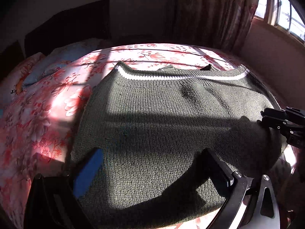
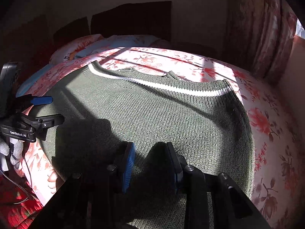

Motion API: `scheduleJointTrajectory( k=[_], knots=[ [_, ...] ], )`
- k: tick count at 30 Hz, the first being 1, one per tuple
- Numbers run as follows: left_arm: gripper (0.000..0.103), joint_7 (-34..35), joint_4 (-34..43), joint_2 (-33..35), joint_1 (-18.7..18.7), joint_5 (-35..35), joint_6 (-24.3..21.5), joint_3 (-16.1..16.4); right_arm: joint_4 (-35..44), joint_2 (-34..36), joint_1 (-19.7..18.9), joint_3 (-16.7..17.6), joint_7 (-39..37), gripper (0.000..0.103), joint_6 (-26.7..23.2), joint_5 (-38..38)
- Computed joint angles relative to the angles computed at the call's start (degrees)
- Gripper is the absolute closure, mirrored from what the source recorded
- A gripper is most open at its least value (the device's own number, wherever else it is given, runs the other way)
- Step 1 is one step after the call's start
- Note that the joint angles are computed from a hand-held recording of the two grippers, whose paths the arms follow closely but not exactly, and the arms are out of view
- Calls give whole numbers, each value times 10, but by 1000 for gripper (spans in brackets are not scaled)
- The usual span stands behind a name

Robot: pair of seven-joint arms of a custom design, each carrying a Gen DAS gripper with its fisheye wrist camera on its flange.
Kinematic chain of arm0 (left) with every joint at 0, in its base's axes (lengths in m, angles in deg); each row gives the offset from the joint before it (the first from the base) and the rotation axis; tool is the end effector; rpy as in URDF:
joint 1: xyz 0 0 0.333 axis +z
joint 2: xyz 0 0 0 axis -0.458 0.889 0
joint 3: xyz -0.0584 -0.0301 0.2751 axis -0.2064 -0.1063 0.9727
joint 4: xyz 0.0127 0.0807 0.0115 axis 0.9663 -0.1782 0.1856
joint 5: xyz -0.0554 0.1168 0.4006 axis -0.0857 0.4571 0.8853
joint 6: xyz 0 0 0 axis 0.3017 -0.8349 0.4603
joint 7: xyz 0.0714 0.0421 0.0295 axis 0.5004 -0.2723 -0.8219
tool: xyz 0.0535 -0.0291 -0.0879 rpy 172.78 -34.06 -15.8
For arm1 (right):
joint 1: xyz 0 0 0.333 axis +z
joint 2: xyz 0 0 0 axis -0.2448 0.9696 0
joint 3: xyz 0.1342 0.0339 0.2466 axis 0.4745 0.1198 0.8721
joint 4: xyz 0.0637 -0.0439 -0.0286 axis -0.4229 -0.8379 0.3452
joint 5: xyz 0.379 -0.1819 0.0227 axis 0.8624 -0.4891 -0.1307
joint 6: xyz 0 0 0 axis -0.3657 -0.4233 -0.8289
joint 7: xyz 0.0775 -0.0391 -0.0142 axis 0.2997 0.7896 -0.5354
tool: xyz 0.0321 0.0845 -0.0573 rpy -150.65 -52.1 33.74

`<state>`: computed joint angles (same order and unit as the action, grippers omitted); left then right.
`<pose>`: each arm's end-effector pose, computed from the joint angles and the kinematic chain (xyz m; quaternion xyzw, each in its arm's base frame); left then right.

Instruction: Fold small clothes

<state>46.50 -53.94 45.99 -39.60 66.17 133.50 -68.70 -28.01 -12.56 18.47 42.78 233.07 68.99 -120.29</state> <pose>0.6805 -0.3264 0.3760 -0.4769 0.8064 -0.3081 0.1655 0.5761 0.3709 0.3911 -0.6702 0.6427 -0.2404 0.2829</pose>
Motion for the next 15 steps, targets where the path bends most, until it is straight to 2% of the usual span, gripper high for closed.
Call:
scheduleJointTrajectory(
  k=[4,7,8,11,12,15],
  knots=[
    [0,-3,-38,-21,16,-12,23,-4,-58,-48,-9,0,56,72,4,-18],
    [0,-67,-43,-36,-27,32,17,40,-29,-41,-4,18,73,70,-56,-30],
    [0,-72,-52,-42,-30,41,25,38,-16,-32,-2,26,63,69,-51,-34],
    [0,-31,-79,-57,-13,37,37,1,35,12,10,42,-3,69,-24,-26],
    [0,-26,-84,-59,-19,46,35,2,53,27,17,44,-30,69,-27,-16],
    [0,-46,-90,-60,-52,92,24,33,97,68,29,50,-118,69,-68,35]
  ],
)
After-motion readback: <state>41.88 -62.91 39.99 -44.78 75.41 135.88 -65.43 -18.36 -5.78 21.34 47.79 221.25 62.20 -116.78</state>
